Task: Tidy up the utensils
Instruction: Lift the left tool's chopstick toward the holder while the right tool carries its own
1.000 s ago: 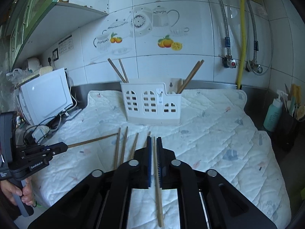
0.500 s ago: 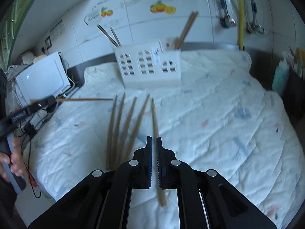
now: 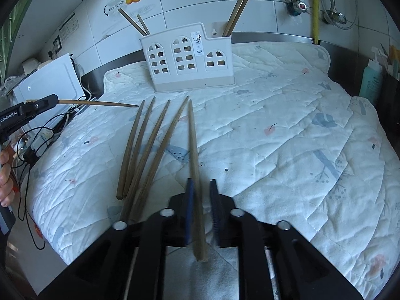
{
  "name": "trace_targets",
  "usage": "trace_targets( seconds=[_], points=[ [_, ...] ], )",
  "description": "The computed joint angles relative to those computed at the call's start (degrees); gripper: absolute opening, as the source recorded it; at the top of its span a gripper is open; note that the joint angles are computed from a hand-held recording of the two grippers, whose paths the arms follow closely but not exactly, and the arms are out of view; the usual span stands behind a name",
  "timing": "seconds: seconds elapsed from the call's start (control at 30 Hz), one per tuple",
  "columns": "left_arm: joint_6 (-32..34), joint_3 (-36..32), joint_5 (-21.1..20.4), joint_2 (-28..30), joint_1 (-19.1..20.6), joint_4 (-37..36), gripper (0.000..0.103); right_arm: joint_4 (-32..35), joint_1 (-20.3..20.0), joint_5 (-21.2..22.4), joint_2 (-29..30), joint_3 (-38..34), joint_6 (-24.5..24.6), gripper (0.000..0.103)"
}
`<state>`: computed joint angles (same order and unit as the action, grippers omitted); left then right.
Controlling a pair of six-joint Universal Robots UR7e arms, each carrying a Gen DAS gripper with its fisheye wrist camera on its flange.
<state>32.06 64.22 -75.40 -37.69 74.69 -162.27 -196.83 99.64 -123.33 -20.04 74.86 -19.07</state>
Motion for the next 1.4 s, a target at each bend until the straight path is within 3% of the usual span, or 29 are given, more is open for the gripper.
trace_targets(
  seconds=[0.03,0.13,0.47,0.77,0.93,1.2,1.4],
  points=[
    [0.0,0.0,0.0,0.0,0.0,0.0,0.005,-0.2,-0.1,0.3,0.1,0.1,-0.1,0.036],
    [0.1,-0.2,0.2,0.2,0.0,0.0,0.005,-1.5,0.2,-0.9,1.1,-0.7,-1.7,0.035],
    [-0.3,-1.2,0.3,0.7,0.1,0.5,0.005,-7.1,1.1,-5.4,4.2,-2.8,-7.7,0.009],
    [-0.4,-1.9,-0.4,0.4,0.1,1.1,0.005,-6.7,2.6,-4.5,1.8,-2.2,-8.5,0.007],
    [-0.5,-3.2,-1.8,0.0,-0.1,2.6,0.005,-5.2,4.7,-4.4,0.4,-5.7,-14.0,0.007],
    [-0.2,-8.2,-3.2,1.6,-0.7,5.8,0.004,4.3,6.2,0.1,-2.1,-15.2,-14.2,0.007],
    [0.9,-10.6,-4.7,2.6,-1.5,6.9,0.005,16.4,6.8,2.1,0.8,-31.3,-13.7,0.007]
  ],
)
